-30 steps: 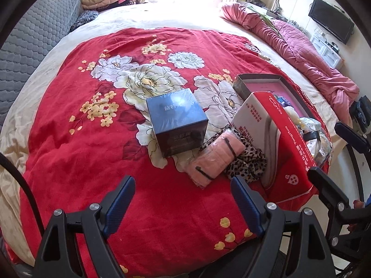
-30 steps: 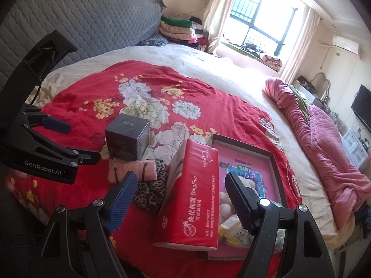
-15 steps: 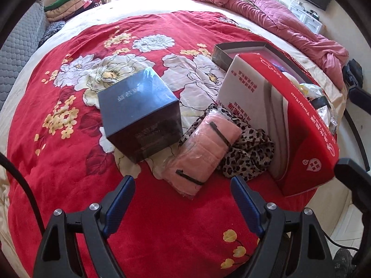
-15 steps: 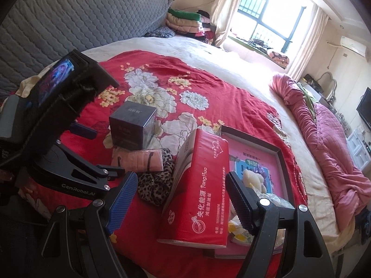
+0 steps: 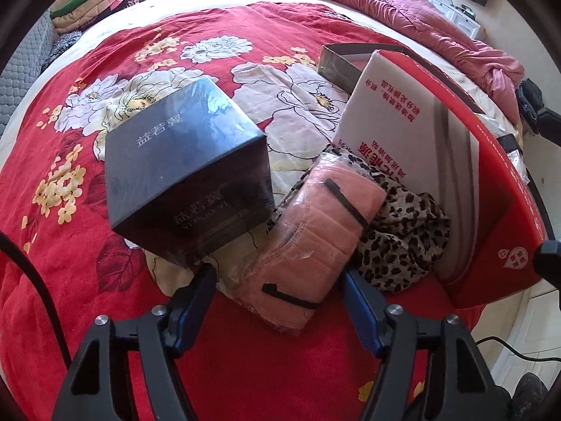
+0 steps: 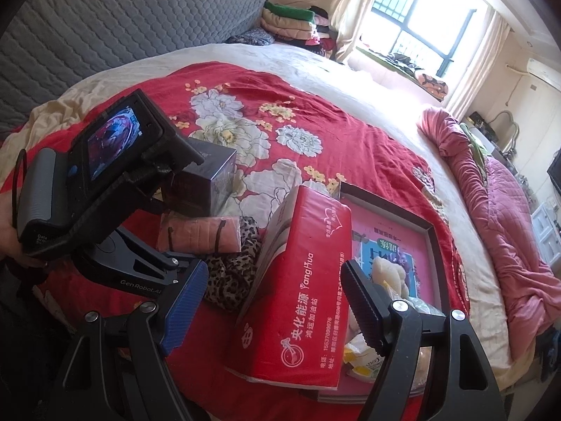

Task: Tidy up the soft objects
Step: 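Grasp the pink wrapped towel with the left tool while the right tool grasps the leopard scrunchie, then carry the pink towel and leopard scrunchie over the pink tray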

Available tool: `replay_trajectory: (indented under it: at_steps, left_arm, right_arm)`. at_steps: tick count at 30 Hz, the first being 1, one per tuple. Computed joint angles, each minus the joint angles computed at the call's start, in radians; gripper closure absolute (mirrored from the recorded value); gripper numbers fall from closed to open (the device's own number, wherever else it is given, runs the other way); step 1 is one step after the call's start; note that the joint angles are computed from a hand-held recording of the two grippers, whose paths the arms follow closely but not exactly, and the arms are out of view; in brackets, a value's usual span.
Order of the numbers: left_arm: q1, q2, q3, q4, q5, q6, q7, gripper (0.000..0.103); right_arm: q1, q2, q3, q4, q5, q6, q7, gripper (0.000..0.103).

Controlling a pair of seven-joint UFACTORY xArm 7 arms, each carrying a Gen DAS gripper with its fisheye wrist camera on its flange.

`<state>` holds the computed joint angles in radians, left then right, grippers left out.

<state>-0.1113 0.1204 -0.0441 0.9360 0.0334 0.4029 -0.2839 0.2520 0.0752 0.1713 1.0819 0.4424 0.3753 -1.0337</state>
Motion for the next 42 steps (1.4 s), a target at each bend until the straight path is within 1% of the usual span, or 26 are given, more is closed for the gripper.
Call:
replay_trajectory:
  at_steps: [1,4,6,8,11,12,14,15,17,18,19,22,24,25,26,28,31,32,33,34,35,36,37,39,40,42]
  left_arm:
    - [0.004,0.005,-0.005,0.003,-0.021,-0.005,0.020,0.041]
    - [0.027,0.012,-0.029,0.000,-0.139,-0.026,0.112,0.046]
    - [0.055,0.006,-0.056,-0.012,-0.291,-0.048,0.218,0.052]
    - [0.075,-0.004,-0.070,-0.022,-0.430,-0.055,0.305,0.055]
    - [0.081,-0.035,-0.063,-0.046,-0.548,-0.043,0.374,0.056]
    - [0.082,-0.048,-0.057,-0.053,-0.581,-0.028,0.394,0.057]
    - [0.073,-0.092,-0.043,-0.090,-0.626,-0.033,0.418,0.057]
    - [0.067,-0.116,-0.033,-0.109,-0.620,-0.029,0.411,0.057]
    - [0.060,-0.155,-0.013,-0.139,-0.508,-0.013,0.312,0.057]
    - [0.059,-0.173,-0.004,-0.154,-0.467,-0.011,0.277,0.057]
    - [0.057,-0.189,0.004,-0.169,-0.454,-0.015,0.263,0.057]
    - [0.050,-0.226,0.027,-0.199,-0.446,-0.003,0.270,0.057]
    - [0.050,-0.244,0.035,-0.218,-0.421,-0.005,0.255,0.057]
    - [0.050,-0.254,0.042,-0.228,-0.421,-0.007,0.257,0.057]
    - [0.049,-0.260,0.048,-0.234,-0.421,-0.002,0.258,0.057]
    - [0.057,-0.270,0.052,-0.244,-0.397,-0.003,0.233,0.057]
    - [0.053,-0.284,0.066,-0.255,-0.411,-0.006,0.241,0.057]
    - [0.051,-0.289,0.069,-0.257,-0.414,-0.005,0.245,0.057]
    - [0.053,-0.292,0.068,-0.259,-0.406,-0.005,0.240,0.057]
    - [0.055,-0.294,0.066,-0.261,-0.397,-0.007,0.231,0.057]
    - [0.053,-0.297,0.067,-0.262,-0.396,-0.006,0.231,0.057]
    - [0.051,-0.300,0.067,-0.263,-0.395,-0.004,0.230,0.057]
    - [0.050,-0.302,0.066,-0.265,-0.393,-0.006,0.225,0.057]
    - [0.046,-0.306,0.067,-0.264,-0.393,-0.007,0.225,0.057]
    - [0.048,-0.309,0.062,-0.263,-0.380,-0.009,0.211,0.057]
    - [0.042,-0.317,0.062,-0.261,-0.379,-0.014,0.209,0.057]
  right_arm:
    - [0.001,0.010,0.000,0.012,-0.014,0.011,-0.006,0.024]
    - [0.005,0.038,0.001,0.042,-0.081,0.039,-0.014,0.024]
    - [0.013,0.058,0.002,0.058,-0.144,0.049,-0.011,0.024]
    - [0.014,0.073,0.012,0.069,-0.172,0.063,-0.043,0.024]
    - [0.028,0.089,0.019,0.072,-0.241,0.061,-0.065,0.024]
    - [0.032,0.096,0.022,0.075,-0.255,0.063,-0.078,0.024]
    - [0.051,0.116,0.017,0.082,-0.323,0.062,-0.064,0.024]
    - [0.059,0.125,0.016,0.083,-0.353,0.058,-0.061,0.024]
    - [0.071,0.144,0.017,0.088,-0.401,0.059,-0.060,0.024]
    - [0.076,0.157,0.019,0.096,-0.417,0.067,-0.060,0.024]
    - [0.087,0.167,0.014,0.099,-0.449,0.065,-0.051,0.024]
    - [0.120,0.205,-0.006,0.114,-0.549,0.054,-0.014,0.024]
    - [0.159,0.237,-0.041,0.134,-0.644,0.053,0.063,0.024]
    - [0.185,0.251,-0.066,0.141,-0.710,0.055,0.111,0.024]
    - [0.195,0.258,-0.073,0.141,-0.751,0.046,0.130,0.024]
    - [0.210,0.280,-0.080,0.154,-0.804,0.042,0.167,0.025]
    - [0.235,0.321,-0.091,0.214,-0.855,0.098,0.232,0.026]
    - [0.235,0.334,-0.085,0.236,-0.853,0.122,0.239,0.032]
    - [0.237,0.345,-0.086,0.253,-0.856,0.134,0.256,0.044]
    - [0.239,0.356,-0.086,0.269,-0.856,0.148,0.272,0.051]
    - [0.237,0.368,-0.084,0.285,-0.852,0.159,0.281,0.065]
    - [0.240,0.375,-0.087,0.294,-0.856,0.156,0.300,0.072]
    - [0.236,0.376,-0.085,0.294,-0.853,0.142,0.309,0.075]
    - [0.198,0.366,-0.053,0.286,-0.797,0.111,0.285,0.087]
    - [0.173,0.360,-0.028,0.285,-0.746,0.108,0.264,0.087]
    - [0.113,0.339,0.027,0.283,-0.609,0.121,0.216,0.088]
